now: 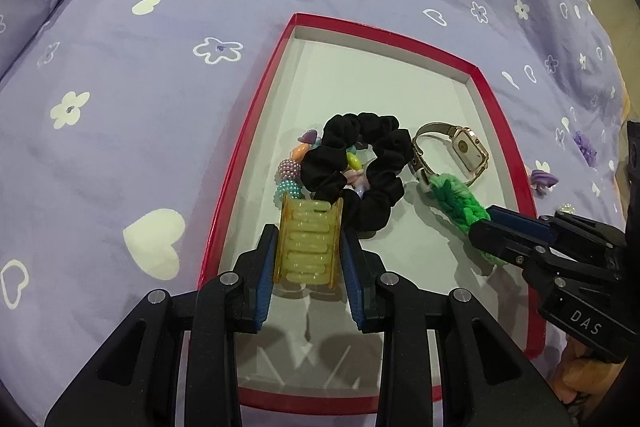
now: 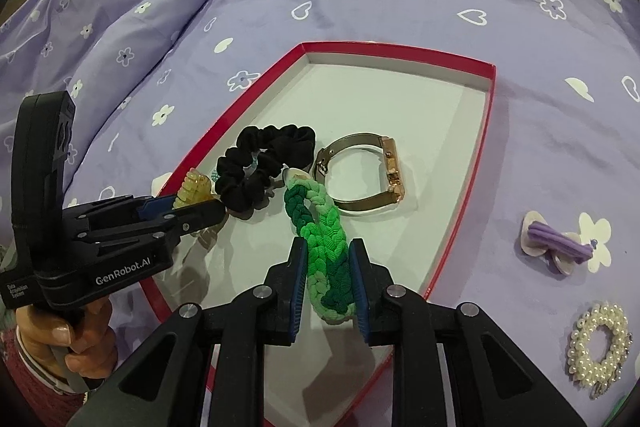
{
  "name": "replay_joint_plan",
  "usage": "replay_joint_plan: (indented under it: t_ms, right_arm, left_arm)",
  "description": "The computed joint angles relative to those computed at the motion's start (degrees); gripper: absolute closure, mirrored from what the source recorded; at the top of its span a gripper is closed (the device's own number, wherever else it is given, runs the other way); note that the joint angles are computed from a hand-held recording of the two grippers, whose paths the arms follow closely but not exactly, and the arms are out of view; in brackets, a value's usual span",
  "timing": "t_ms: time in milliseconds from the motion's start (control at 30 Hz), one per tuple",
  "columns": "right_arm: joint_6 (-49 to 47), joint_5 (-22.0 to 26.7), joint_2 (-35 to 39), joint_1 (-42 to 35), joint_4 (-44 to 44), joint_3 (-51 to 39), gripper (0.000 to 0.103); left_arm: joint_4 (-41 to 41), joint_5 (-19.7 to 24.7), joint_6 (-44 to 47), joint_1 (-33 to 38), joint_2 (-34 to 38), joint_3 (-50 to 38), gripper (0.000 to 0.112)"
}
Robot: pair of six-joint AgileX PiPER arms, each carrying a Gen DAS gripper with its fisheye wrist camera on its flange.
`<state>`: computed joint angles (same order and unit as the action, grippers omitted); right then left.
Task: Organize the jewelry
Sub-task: 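Place hair claw and green band into the tray and open both tools, then move the left tool to the gold ring and grasp it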
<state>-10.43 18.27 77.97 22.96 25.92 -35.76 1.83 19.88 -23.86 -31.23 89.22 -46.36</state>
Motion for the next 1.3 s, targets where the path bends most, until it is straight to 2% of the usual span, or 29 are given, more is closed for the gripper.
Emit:
replay_joint_plan:
  t_ms: [333,467,600,667,767,967,1100,1300]
  right_arm:
    - [0.6,0.0,1.2,0.7,-1.2,-0.7,0.079]
    - [0.8,-0.2,1.1,0.7,-1.3,-0.6,0.077]
    - [-4.9,-0.3,0.4,-0.4,5.0,0.2,0.072]
    - [-2.4,-0.7,0.2,0.4,3.3,0.1,0.071]
    - [-2.8,-0.9,-1.9,0.1,4.4,1.0,0.070]
    - [-2.5,1.0,-8.2,-1.9,5.2,3.0,0.068]
    - [-2.2,3.5,-14.5,-4.6,5.5,5.5,0.065]
    - [-5.4,10.3,-24.9,-12.8,7.3,9.8,0.060]
  left_arm:
    - [-0.8,-0.6,0.6,0.2,0.2,0.2,0.083]
    - [0.1,-0.5,-0.1,0.1,0.0,0.3,0.073]
    - [2.9,0.1,-2.9,-0.4,-1.0,0.4,0.068]
    - [5.5,0.5,-5.5,-1.0,-1.9,0.7,0.064]
    - [9.8,1.5,-10.3,-2.1,-3.8,1.4,0.058]
    - [12.7,3.0,-15.2,-4.0,-8.0,3.0,0.057]
    - [15.7,3.9,-20.3,-6.3,-11.4,4.5,0.054]
    - [18.3,5.5,-25.6,-10.5,-14.3,5.3,0.053]
